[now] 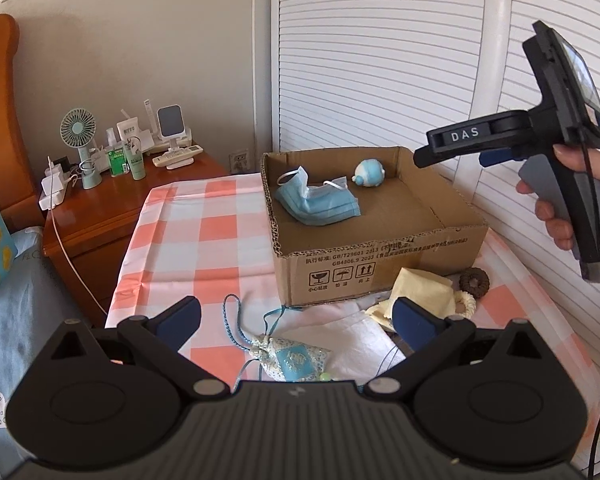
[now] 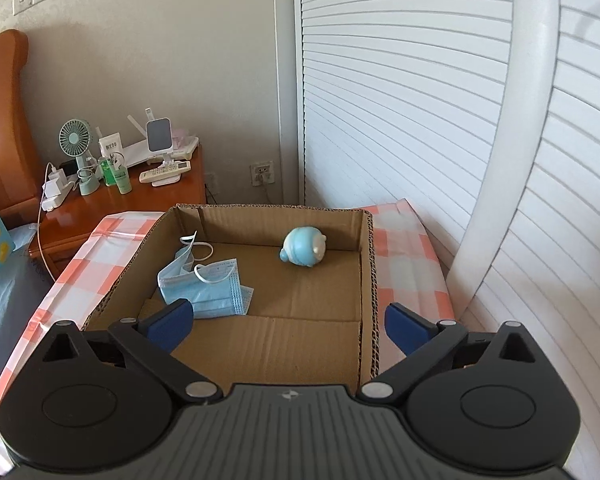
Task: Organize soft objects
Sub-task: 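Carry the toy figure with the right tool and release it into the box, then grasp the brown hair tie with the right tool while the left tool grasps the blue floral sachet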
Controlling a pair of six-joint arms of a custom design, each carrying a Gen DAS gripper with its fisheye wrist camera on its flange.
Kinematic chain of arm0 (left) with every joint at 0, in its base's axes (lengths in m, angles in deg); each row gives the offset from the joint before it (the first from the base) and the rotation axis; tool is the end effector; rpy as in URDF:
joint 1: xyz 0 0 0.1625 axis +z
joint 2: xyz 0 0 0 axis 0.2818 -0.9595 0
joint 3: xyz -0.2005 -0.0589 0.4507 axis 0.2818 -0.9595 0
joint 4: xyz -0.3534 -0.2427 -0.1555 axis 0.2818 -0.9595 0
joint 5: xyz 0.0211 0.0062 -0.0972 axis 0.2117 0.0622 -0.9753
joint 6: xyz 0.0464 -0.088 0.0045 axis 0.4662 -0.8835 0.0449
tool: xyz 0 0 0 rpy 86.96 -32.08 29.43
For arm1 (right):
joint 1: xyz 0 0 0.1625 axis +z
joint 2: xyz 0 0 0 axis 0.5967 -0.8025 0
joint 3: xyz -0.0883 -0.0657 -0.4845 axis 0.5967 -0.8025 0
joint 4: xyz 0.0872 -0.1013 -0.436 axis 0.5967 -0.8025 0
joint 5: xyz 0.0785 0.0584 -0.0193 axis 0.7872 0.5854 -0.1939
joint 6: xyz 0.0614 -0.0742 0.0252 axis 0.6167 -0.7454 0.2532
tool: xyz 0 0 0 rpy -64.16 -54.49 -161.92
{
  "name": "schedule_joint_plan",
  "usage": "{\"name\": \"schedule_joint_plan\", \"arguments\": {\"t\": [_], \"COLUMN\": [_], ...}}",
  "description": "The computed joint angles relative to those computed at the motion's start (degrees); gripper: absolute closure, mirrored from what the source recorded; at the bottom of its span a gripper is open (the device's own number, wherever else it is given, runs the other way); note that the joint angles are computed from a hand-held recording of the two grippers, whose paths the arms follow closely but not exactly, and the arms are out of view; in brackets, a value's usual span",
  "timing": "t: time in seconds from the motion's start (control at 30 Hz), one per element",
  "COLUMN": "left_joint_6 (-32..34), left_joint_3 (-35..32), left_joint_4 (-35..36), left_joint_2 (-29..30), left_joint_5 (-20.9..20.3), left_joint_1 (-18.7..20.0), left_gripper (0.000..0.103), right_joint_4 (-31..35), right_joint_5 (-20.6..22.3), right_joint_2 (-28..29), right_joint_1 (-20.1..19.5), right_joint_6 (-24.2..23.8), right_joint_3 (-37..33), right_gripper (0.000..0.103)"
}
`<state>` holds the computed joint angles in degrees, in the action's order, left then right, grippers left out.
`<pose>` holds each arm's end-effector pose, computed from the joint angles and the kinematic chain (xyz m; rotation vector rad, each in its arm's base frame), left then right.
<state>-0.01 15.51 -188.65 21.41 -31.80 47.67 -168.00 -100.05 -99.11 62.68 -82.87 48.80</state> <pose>-0.1254 -0.7270 0.1669 0.4512 2.1743 -1.0429 0.2395 -0.8968 0.0793 0.7380 -2.2558 0.9204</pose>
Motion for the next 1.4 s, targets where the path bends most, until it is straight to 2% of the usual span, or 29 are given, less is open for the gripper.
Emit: {"name": "schedule_joint_plan", "arguments": {"t": [0.23, 0.33, 0.57, 0.7, 0.87, 1.07, 1.23, 1.4], "left_joint_6": [-0.1, -0.4, -0.8, -1.6, -1.5, -2.0, -1.8, -1.7], "left_joint_3": [1.1, 1.5, 1.6, 1.4, 0.2, -1.8, -2.5, -1.9], "left_joint_4": [-0.4, -0.3, 1.1, 2.3, 3.8, 7.9, 10.2, 11.3], "left_joint_2": [-0.2, -0.2, 0.1, 0.3, 1.2, 2.0, 2.2, 1.8], "left_joint_5": [0.0, -0.3, -1.0, -2.1, -3.5, -4.8, -5.5, -6.7], "left_joint_1": [-0.4, -0.4, 0.0, 0.5, 1.3, 2.2, 2.7, 3.3], "left_gripper": [0.001, 0.001, 0.001, 0.001, 0.001, 0.001, 0.001, 0.001], "right_joint_4": [-10.3, -13.8, -19.6, -19.9, -17.7, -14.8, -12.8, -12.9], "right_joint_5": [-0.9, -1.6, -5.3, -7.9, -7.5, -10.2, -13.5, -14.2], "right_joint_2": [-4.9, -6.1, -6.0, -4.9, -3.9, 0.1, 3.1, 2.6], "right_joint_1": [-1.0, -1.8, -3.6, -4.2, -4.7, -4.7, -5.0, -5.2], "right_joint_6": [-0.2, 1.2, 4.1, 4.2, 5.3, 3.7, 4.5, 3.1], "right_joint_3": [12.4, 16.3, 21.0, 20.5, 18.4, 11.4, 6.5, 7.5], "right_gripper": [0.0, 0.0, 0.0, 0.0, 0.0, 0.0, 0.0, 0.0]}}
